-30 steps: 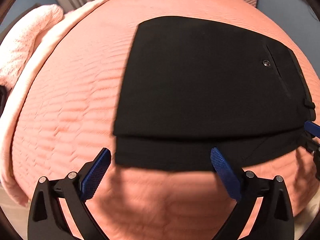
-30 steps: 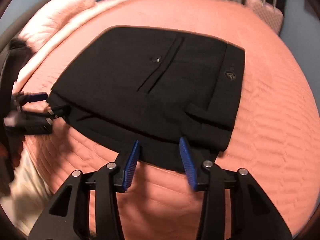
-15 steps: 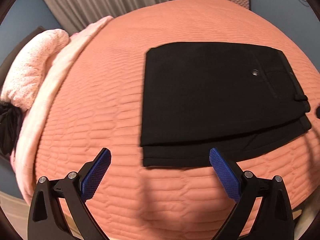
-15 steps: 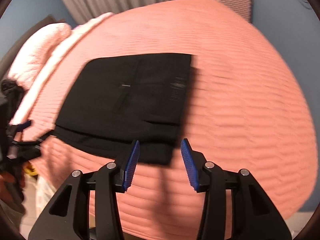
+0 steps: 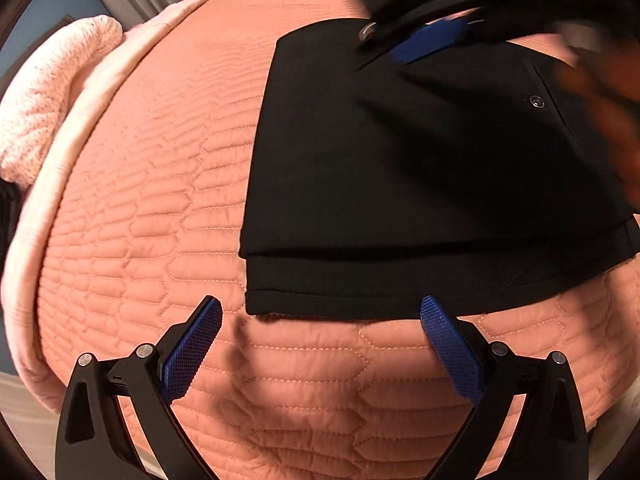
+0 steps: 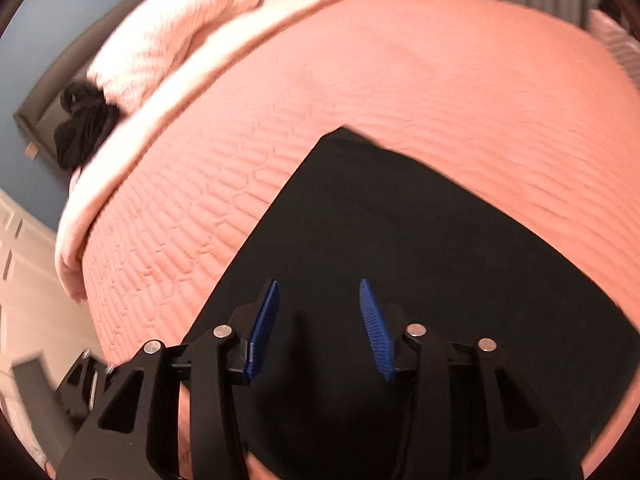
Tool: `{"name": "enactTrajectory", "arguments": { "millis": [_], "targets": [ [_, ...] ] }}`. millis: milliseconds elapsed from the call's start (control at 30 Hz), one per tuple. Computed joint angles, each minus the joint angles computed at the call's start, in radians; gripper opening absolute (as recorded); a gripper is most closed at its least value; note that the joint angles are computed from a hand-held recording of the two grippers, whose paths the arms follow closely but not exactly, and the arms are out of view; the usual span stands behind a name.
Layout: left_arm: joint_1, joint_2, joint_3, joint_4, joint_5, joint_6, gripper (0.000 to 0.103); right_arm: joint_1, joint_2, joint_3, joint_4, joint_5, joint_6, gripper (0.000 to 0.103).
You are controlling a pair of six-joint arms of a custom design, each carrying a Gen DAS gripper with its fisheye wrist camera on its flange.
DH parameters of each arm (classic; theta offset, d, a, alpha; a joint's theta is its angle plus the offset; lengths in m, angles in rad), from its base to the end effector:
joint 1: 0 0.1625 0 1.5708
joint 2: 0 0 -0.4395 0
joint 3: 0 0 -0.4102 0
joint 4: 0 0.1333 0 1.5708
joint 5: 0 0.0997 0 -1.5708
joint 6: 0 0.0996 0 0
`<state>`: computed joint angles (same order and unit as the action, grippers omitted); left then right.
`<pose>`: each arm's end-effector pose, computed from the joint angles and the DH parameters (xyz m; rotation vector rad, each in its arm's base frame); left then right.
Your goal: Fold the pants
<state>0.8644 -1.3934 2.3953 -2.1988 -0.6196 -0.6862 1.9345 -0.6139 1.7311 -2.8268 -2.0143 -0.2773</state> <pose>-0.0772 -0.4208 0.1593 0.2321 2.1565 -0.3998 0.3159 -0.5754 -0.0283 0.8095 -2.5728 0.2135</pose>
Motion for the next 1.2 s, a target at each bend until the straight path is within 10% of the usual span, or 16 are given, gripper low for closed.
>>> {"name": "enactTrajectory", "arguments": {
  "millis": [100, 267, 333, 433, 833, 1200],
  "targets": [
    [0.013, -0.009, -0.002, -0.032, -0.027, 0.038, 0.098, -0.035, -0.011, -0.032, -0.086, -0.083, 0.042, 0.011],
    [0.031, -0.012, -0.005, -0.067, -0.054, 0.07, 0.098, -0.056, -0.231, 0.192, -0.352, -0.159, 0.075, 0.018],
    [0.03, -0.011, -0.005, -0.069, -0.056, 0.066, 0.098, -0.065, -0.335, 0.335, -0.405, -0.184, 0.095, 0.058],
    [0.022, -0.01, -0.008, -0.047, -0.052, 0.057, 0.098, -0.07, -0.43, 0.523, -0.497, -0.266, 0.116, 0.085],
    [-0.064, 0.034, -0.03, 0.176, 0.021, -0.134, 0.098, -0.209, -0.531, 0.72, -0.491, -0.012, 0.279, 0.085],
    [-0.082, -0.036, -0.026, 0.207, 0.006, -0.133, 0.098, -0.232, -0.523, 0.736, -0.548, 0.033, 0.277, 0.086]
  ]
}}
